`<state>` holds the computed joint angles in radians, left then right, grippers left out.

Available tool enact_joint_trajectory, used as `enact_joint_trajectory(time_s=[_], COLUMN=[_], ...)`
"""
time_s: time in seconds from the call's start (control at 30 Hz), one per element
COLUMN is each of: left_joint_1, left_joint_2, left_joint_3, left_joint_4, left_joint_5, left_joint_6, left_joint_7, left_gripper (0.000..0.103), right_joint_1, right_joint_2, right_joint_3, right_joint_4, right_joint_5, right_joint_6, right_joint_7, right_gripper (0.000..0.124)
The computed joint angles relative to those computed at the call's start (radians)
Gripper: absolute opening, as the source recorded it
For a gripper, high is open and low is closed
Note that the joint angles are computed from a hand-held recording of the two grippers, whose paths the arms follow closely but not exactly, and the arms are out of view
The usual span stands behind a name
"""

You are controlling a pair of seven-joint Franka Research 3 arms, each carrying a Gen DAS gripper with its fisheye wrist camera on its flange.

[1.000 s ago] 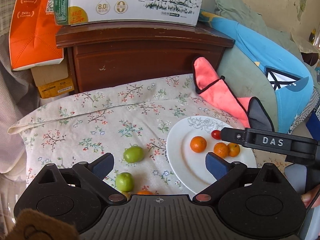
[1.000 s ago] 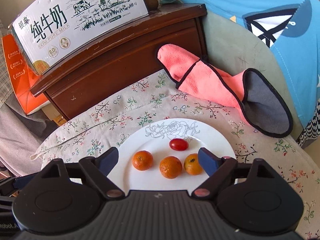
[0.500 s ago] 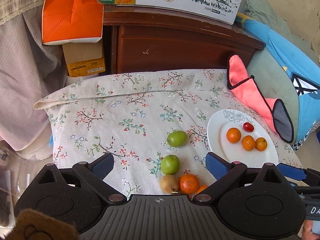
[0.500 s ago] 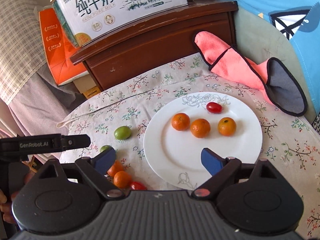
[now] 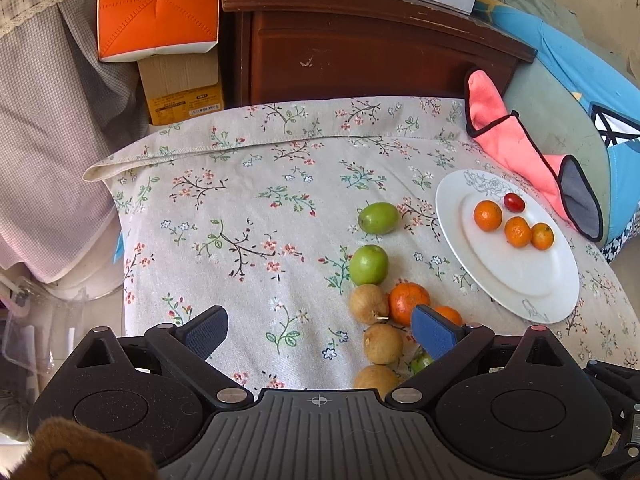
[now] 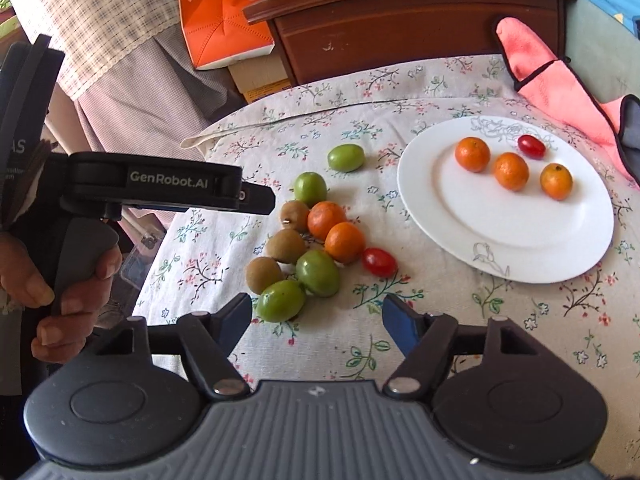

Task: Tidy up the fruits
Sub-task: 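Grasp a brown kiwi with the left tool while the right tool grasps a green jujube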

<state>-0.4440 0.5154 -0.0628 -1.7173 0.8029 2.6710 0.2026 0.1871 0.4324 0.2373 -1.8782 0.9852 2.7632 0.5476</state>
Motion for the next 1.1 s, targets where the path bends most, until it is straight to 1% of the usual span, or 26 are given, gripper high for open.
enact_joint_trajectory(time_s=[0.07, 0.13, 0.27, 0.5, 0.6, 0.67, 0.8, 0.87, 0.97, 1.1], left_joint_1=[0.001, -0.002, 0.005, 0.010, 0.015, 0.016, 0.022, 0.023, 0.020, 0.015], left_joint_2=[-0.001, -0.001, -0.002, 0.002, 0.006, 0.008, 0.017, 0.020, 0.027, 0.042], left_joint_3=[-0.005, -0.006, -0.012, -0.019, -0.025, -0.026, -0.038, -0.041, -0.044, -0.048], left_joint_4=[-0.004, -0.004, -0.011, -0.008, -0.007, -0.009, -0.006, -0.007, -0.001, 0.012], left_joint_5=[-0.008, -0.012, -0.022, -0.041, -0.058, -0.069, -0.101, -0.116, -0.133, -0.156], left_joint_6=[-0.007, -0.026, -0.019, -0.014, -0.006, 0.001, 0.009, 0.016, 0.017, 0.016], left_joint_7=[0.008, 0.013, 0.024, 0.054, 0.073, 0.084, 0.126, 0.147, 0.177, 0.221], left_gripper=[0.099, 0.098, 0.097, 0.094, 0.090, 0.087, 0.077, 0.072, 0.066, 0.065], right_joint_1=[0.000, -0.005, 0.006, 0.018, 0.015, 0.008, 0.002, 0.003, 0.020, 0.036], right_joint_2=[0.004, 0.008, 0.029, 0.061, 0.073, 0.078, 0.072, 0.059, 0.029, 0.002], right_joint_3=[0.008, 0.021, 0.029, 0.037, 0.049, 0.058, 0.062, 0.051, 0.017, -0.030], right_joint_4=[-0.002, -0.004, 0.005, 0.029, 0.036, 0.041, 0.032, 0.020, -0.009, -0.035], right_joint_5=[0.002, 0.018, 0.032, 0.022, 0.023, 0.023, 0.016, 0.001, -0.050, -0.128], right_joint_6=[-0.002, -0.003, 0.024, 0.053, 0.080, 0.079, 0.078, 0.064, 0.057, 0.052], right_joint_7=[-0.022, -0.058, -0.105, -0.105, -0.112, -0.118, -0.121, -0.104, -0.045, 0.060], right_gripper=[0.061, 0.058, 0.049, 0.045, 0.042, 0.035, 0.035, 0.035, 0.035, 0.035])
